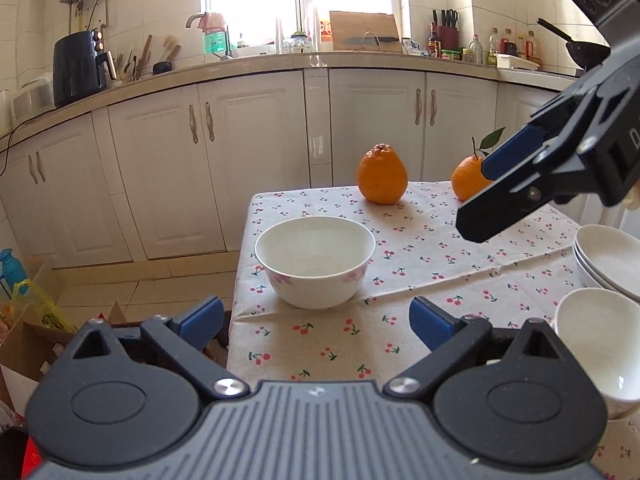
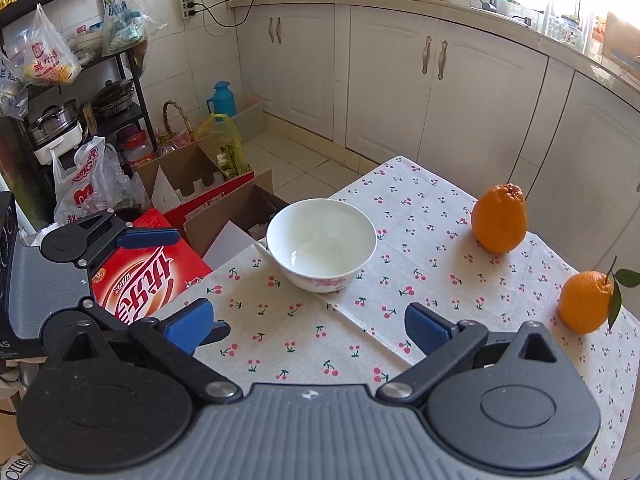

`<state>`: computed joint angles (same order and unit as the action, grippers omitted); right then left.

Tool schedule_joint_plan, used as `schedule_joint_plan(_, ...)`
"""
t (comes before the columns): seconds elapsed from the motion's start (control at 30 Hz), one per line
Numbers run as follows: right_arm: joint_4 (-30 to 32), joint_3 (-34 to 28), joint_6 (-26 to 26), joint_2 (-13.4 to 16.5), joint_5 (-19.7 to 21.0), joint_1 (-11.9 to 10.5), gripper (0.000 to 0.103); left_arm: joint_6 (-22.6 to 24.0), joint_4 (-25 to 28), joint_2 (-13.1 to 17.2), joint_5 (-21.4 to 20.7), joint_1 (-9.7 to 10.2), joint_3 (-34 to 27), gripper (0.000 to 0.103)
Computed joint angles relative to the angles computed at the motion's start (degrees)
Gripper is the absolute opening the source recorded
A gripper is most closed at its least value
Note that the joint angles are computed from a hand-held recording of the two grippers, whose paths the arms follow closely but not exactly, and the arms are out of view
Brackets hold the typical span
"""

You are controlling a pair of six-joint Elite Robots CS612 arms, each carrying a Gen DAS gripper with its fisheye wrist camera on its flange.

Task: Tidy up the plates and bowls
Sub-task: 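Move the right tool to a third white bowl and grasp its rim, then lift the white bowl with the right tool and carry it toward the bowls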

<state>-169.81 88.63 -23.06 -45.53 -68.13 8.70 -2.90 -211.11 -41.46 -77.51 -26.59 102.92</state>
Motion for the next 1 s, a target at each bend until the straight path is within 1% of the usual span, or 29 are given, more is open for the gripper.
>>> schedule_joint_plan(0.13,3.82,-3.74,0.04,1.72,0.33,0.21,0.103,0.50,0.19,1.45,-1.40,0.60,-2.15,0.099)
schedule_joint_plan(0.3,10.56,-9.82,0.00,4.44,0.62,0.53,0.103,0.76,1.08,2.88,-1.60,1.07,-4.54,0.099)
schedule_joint_plan(0.43,16.15,-15.30,1.76,7.11,1.59,0.65,0.101,-0.64,3.23,4.06,-3.53,1.97,-6.78,0.099)
schedule_joint_plan(0.5,18.77,-17.91,2.53,8.51,1.94,0.74,0.099,-0.81,4.36,4.72,-4.56,2.34,-7.99,0.099)
schedule_joint_plan(0.6,22.56,-21.69,4.15,10.62,2.40,0.70,0.092,-0.81,5.45,5.33,-5.83,2.65,-9.18,0.098)
schedule_joint_plan(0.67,25.28,-24.23,5.85,12.09,3.39,0.49,0.087,-0.66,5.81,5.68,-6.88,2.83,-9.80,0.098)
schedule_joint_plan(0.73,27.27,-26.35,6.98,13.38,4.29,0.31,0.085,-0.62,6.58,6.04,-6.90,2.87,-10.53,0.098)
schedule_joint_plan(0.8,28.56,-27.86,7.03,14.32,4.10,0.40,0.081,-0.69,7.21,6.28,-7.52,3.03,-11.08,0.097)
schedule_joint_plan(0.87,29.82,-28.90,6.61,14.96,3.99,0.53,0.075,-0.52,7.25,6.50,-7.67,3.07,-11.45,0.096)
schedule_joint_plan(1.0,31.03,-29.97,5.88,15.73,4.38,0.65,0.073,0.16,7.40,6.86,-7.34,2.98,-12.12,0.096)
